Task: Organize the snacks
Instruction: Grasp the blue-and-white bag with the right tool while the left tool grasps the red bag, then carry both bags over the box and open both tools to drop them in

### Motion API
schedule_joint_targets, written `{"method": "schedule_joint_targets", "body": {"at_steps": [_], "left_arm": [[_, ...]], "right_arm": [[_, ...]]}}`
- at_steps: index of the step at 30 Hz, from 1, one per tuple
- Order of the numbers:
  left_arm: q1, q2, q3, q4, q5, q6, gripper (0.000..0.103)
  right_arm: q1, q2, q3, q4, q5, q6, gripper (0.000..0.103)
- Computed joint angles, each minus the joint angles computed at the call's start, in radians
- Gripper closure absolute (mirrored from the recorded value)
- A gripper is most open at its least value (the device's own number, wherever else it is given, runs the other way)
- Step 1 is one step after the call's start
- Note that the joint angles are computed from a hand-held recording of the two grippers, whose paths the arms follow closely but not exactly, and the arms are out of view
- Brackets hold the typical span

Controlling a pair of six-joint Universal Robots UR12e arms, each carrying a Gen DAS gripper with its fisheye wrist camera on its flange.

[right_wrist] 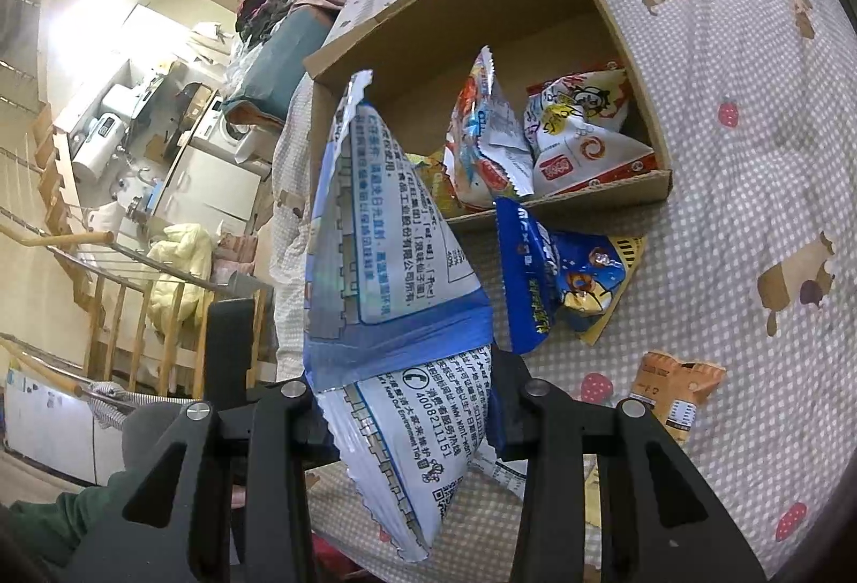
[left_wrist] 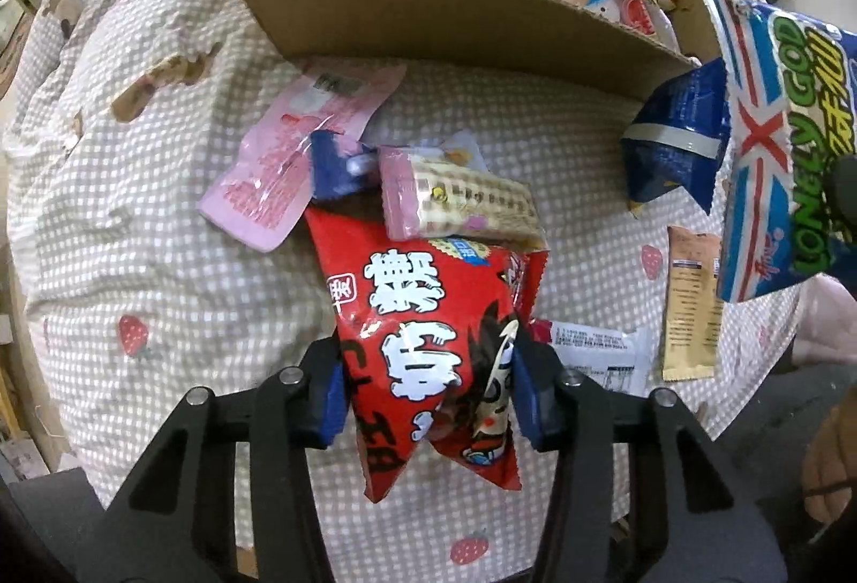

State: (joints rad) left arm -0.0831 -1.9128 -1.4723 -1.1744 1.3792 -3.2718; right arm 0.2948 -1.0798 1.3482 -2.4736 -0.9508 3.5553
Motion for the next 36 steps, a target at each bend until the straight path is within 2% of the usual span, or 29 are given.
{"method": "schedule_joint_targets", "body": {"at_steps": [12,15,20,22,29,36], "left_arm": [[0.005,0.108,-0.073,0.027,0.016,-0.047,0.059],[0.012,0.139,-0.098,0.057,0.024,-0.054,0.059],[0.039,0.153,-0.102,0.143,0.047,-0.050,0.059],[0.037,0.141,-0.096,0.191,0.064,-0.060,0.059],[0.043,0.103,-0.026,0.250,0.080,-0.066,0.059],[0.030,0.038,0.069,0.283,0.117,-0.043,0.059]], "right_arm": [[0.001,-0.010,0.008,-0.024,-0.017,0.010,0.062],[0.000,-0.013,0.015,-0.035,-0.017,0.016,0.062],[0.003,-0.016,0.017,-0.053,-0.015,0.014,0.062],[0.003,-0.020,0.020,-0.071,-0.019,0.016,0.062],[-0.005,-0.024,0.020,-0.148,-0.058,0.060,0.062],[-0.007,-0.001,-0.047,-0.123,-0.203,0.045,0.062]]}}
